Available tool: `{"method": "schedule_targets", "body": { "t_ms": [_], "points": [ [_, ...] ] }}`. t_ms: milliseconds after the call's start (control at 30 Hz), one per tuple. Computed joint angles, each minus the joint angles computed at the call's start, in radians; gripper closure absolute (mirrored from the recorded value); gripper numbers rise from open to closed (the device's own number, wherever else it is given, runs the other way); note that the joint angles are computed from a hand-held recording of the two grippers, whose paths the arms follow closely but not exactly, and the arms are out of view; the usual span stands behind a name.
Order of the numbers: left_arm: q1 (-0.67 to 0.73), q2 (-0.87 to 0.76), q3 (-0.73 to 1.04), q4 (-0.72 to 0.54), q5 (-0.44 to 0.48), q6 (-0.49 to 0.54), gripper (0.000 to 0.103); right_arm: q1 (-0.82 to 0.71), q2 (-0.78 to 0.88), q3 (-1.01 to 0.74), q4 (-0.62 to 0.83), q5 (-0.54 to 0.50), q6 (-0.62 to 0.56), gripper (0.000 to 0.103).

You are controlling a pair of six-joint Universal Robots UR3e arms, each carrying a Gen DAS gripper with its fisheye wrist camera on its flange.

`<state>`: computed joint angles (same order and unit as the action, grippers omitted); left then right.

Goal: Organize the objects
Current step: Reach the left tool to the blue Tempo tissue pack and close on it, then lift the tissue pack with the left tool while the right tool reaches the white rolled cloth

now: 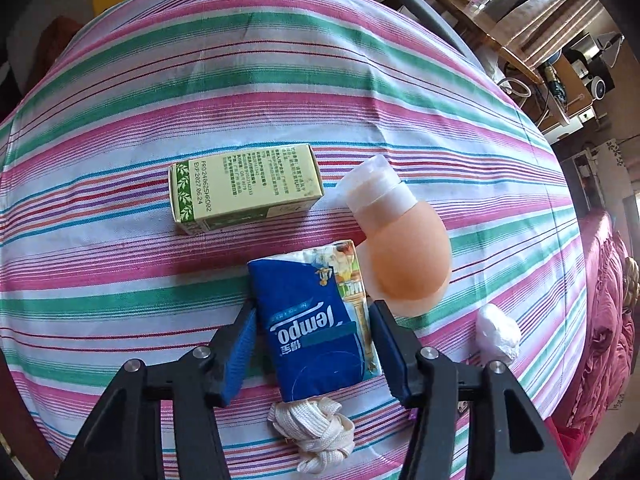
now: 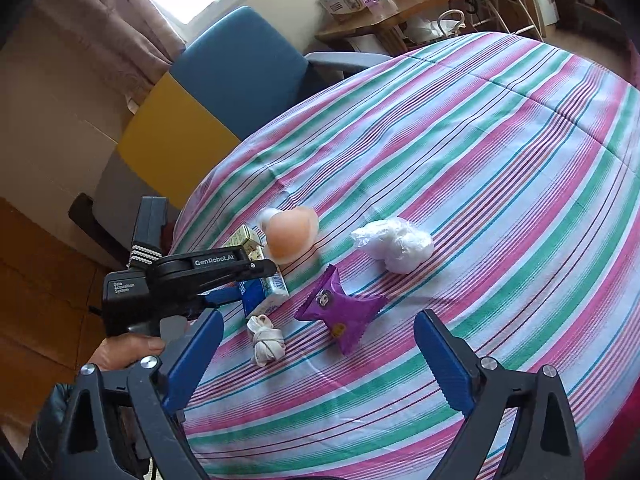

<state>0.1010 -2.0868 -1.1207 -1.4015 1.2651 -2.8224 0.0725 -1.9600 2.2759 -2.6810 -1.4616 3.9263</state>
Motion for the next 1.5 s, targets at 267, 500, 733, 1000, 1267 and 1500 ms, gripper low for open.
{"method": "schedule_targets", "body": {
  "t_ms": [267, 500, 733, 1000, 1267, 1500],
  "points": [
    [0.137, 0.162, -0.208, 0.053, -0.045, 0.141, 0.048, 0.025, 0.033, -0.031, 0.022, -0.038, -0.022, 0.006],
    [0.285, 0.328, -0.443, 0.079, -0.024, 0.284, 0.048, 0.058, 0.099, -0.086, 0.048, -0.038, -0.075, 0.006],
    [0.37, 0.53, -0.692, 0.148, -0.021, 0.414, 0.049, 0.096, 0.154, -0.131, 0.073, -0.048, -0.113, 0.006],
    [0.365, 0.591, -0.81, 0.282, 0.003, 0.421, 0.05, 0.128, 0.185, -0.169, 0.12, -0.104, -0.121, 0.011],
    [0.396, 0.627, -0.866, 0.318, -0.029, 0.452, 0.05, 0.154, 0.226, -0.213, 0.15, -0.131, -0.148, 0.015],
    [0.393, 0.627, -0.879, 0.334, -0.035, 0.442, 0.05, 0.169, 0.233, -0.22, 0.143, -0.132, -0.158, 0.02]
  ]
}}
